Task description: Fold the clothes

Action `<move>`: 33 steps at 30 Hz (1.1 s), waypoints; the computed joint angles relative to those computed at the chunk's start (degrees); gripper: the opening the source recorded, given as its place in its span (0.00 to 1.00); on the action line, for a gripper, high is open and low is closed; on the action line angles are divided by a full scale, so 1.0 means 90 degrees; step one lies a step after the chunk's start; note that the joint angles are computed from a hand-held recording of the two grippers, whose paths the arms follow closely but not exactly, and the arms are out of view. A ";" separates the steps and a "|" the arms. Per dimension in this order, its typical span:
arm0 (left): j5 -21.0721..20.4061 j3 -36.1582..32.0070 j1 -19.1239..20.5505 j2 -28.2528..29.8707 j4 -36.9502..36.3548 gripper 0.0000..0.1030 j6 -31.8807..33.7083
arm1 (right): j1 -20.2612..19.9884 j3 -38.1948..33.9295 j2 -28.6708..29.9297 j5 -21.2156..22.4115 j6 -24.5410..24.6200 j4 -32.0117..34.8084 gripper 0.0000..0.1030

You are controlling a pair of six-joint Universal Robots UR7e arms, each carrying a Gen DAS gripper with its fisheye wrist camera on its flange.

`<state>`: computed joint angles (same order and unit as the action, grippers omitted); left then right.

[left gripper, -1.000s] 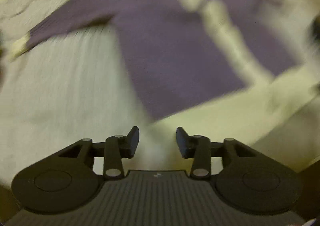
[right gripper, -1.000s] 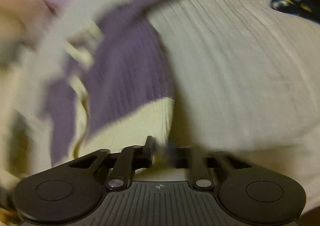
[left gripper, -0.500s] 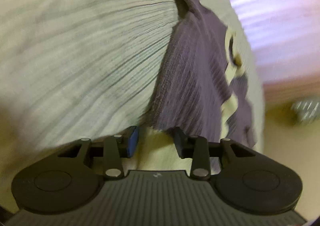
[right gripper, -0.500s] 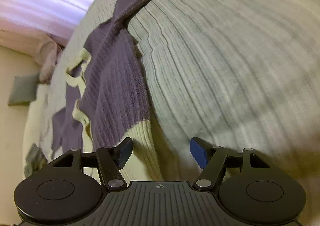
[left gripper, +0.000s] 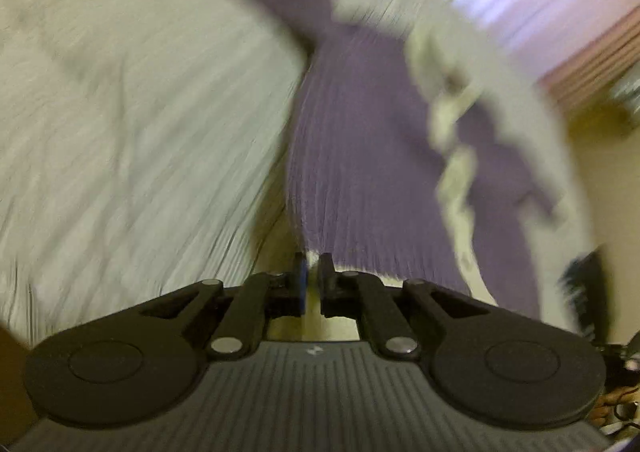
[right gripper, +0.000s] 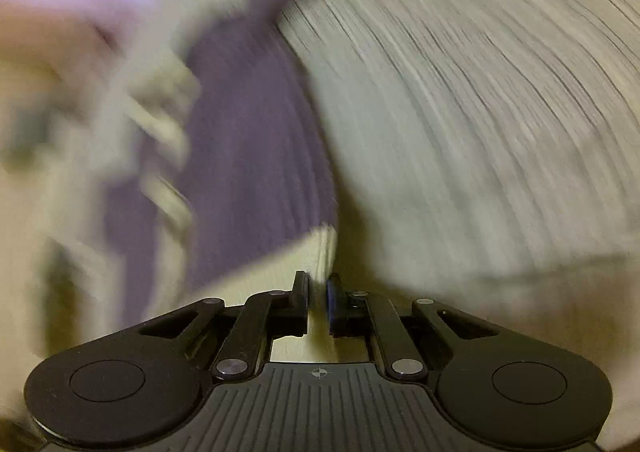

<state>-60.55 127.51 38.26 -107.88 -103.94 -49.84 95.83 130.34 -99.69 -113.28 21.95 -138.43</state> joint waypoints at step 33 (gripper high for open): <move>-0.0239 -0.3924 0.1845 0.5339 -0.4358 0.29 0.7095 | 0.0257 -0.4347 0.4469 0.0003 -0.7287 -0.2634 0.55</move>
<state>-62.69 92.19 54.87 -59.83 -143.16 14.01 98.14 91.22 -59.47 -113.25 -43.63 -162.13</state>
